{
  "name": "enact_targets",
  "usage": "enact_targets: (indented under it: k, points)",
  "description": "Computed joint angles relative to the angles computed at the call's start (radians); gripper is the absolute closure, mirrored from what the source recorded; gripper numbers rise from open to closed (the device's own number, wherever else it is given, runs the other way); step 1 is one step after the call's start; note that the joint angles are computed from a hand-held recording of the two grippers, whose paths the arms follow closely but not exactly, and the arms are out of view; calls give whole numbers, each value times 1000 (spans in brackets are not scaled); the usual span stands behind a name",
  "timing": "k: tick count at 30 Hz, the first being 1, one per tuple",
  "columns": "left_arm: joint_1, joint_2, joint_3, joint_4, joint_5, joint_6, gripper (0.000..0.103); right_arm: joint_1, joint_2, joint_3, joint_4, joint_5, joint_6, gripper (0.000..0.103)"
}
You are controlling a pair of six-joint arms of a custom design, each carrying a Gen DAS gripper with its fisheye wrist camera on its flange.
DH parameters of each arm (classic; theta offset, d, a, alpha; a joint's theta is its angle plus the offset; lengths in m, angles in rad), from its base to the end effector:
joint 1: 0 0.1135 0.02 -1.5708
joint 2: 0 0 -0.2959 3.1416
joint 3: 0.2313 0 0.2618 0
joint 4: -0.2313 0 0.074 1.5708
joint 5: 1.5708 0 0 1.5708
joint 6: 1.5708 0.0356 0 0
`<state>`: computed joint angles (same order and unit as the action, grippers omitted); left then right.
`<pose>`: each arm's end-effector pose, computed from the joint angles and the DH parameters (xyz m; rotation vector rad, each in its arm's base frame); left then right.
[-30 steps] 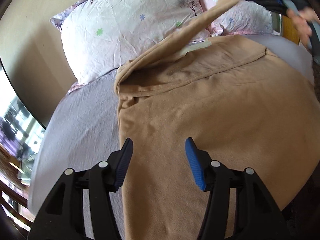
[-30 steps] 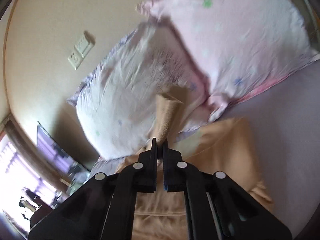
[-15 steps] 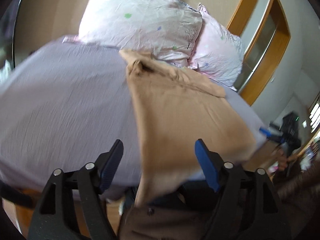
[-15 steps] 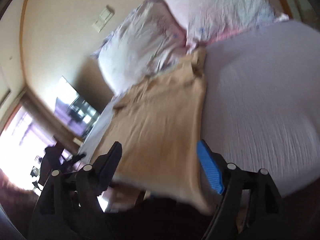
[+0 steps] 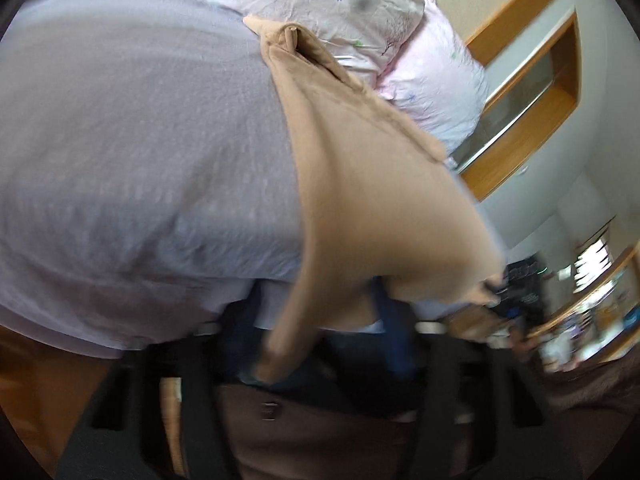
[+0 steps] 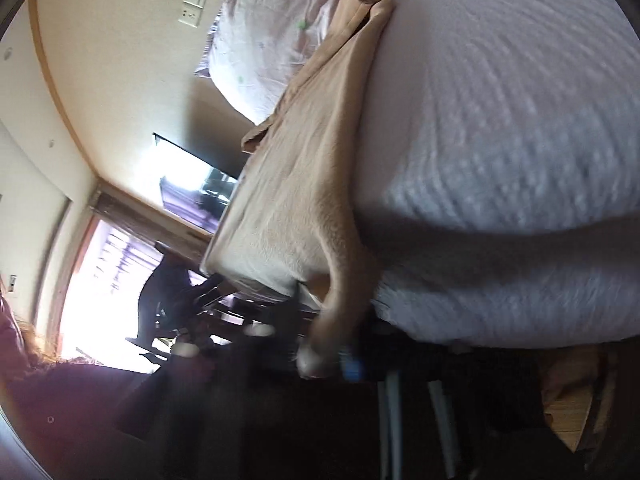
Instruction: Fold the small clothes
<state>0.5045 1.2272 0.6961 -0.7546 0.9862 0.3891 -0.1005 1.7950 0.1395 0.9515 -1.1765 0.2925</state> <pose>0.1866 0.0691 0.2249 0.0444 2.3034 -0.9708 0.1932 0.0136 0.0863 -0.2154 2.0869 1.4199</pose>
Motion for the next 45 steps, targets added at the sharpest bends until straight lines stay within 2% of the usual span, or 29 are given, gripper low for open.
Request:
enact_targets:
  k: [1,3,5,6,7,8,9,10,11,14,16,17,20,23,25,26,27,28,29,30,31,32,33,34,37,39,42,45]
  points:
    - [25,29,16,-74,63,70,94,-13,-24,-33,64,-43,31,94]
    - [54,12,40,-173,78,145,98,-37,-93,-84,176,-87,117,94]
    - [105,15,112,-368,152,310,98,-86,-230,-106,300,-144,286,95]
    - [115,4,148,-411,180,338,98,-92,-280,-104,374,-145,377,95]
    - [113,-14,205,-425,216,319,98,-91,-380,-68,376,-134,465,95]
    - [99,-21,242,-400,235,269,98,-67,-447,-26,306,-101,478,95]
    - [75,-30,282,-326,250,165,98,-39,-511,30,223,-59,478,95]
    - [25,-38,321,-161,239,-27,98,-18,-550,107,137,-15,466,95]
    - [-16,-33,349,-34,205,-164,97,4,-555,178,75,32,459,95]
    - [-152,86,485,241,31,-468,97,76,-469,397,-85,191,417,95]
    - [-236,236,625,315,-108,-594,97,121,-335,597,-204,305,396,95]
    - [-261,301,689,314,-154,-632,97,130,-270,671,-239,338,389,95]
    - [-321,550,950,241,-278,-731,98,162,-39,970,-449,458,343,95]
    - [-346,788,1217,95,-358,-758,98,192,166,1262,-737,588,281,95]
    - [-351,894,1341,0,-391,-762,97,206,276,1416,-910,655,284,95]
    - [-345,959,1412,-48,-385,-800,97,207,319,1477,-969,657,302,94]
    - [-333,987,1432,-51,-350,-845,96,204,363,1545,-1019,643,326,93]
    - [-310,992,1403,2,-271,-924,93,198,392,1599,-1056,633,354,81]
    - [-292,982,1357,70,-212,-989,89,192,393,1603,-1026,633,389,69]
    - [-273,969,1319,129,-170,-1044,80,184,371,1556,-938,633,430,36]
    - [-257,940,1278,161,-167,-1061,70,174,322,1459,-790,638,481,12]
    - [-247,906,1243,162,-181,-1043,65,167,286,1380,-662,622,508,9]
    - [-238,876,1221,151,-195,-1013,56,163,270,1347,-612,592,507,9]
    - [-233,858,1207,141,-199,-987,52,163,244,1321,-620,562,473,9]
    - [-217,765,1131,60,-189,-849,47,175,184,1239,-662,548,367,9]
    - [-223,718,1089,-9,-205,-747,45,174,152,1152,-595,528,348,9]
    - [-258,692,1058,-100,-257,-631,43,161,151,1016,-374,505,404,8]
    - [-316,698,1056,-135,-334,-588,43,147,163,1006,-349,480,466,8]
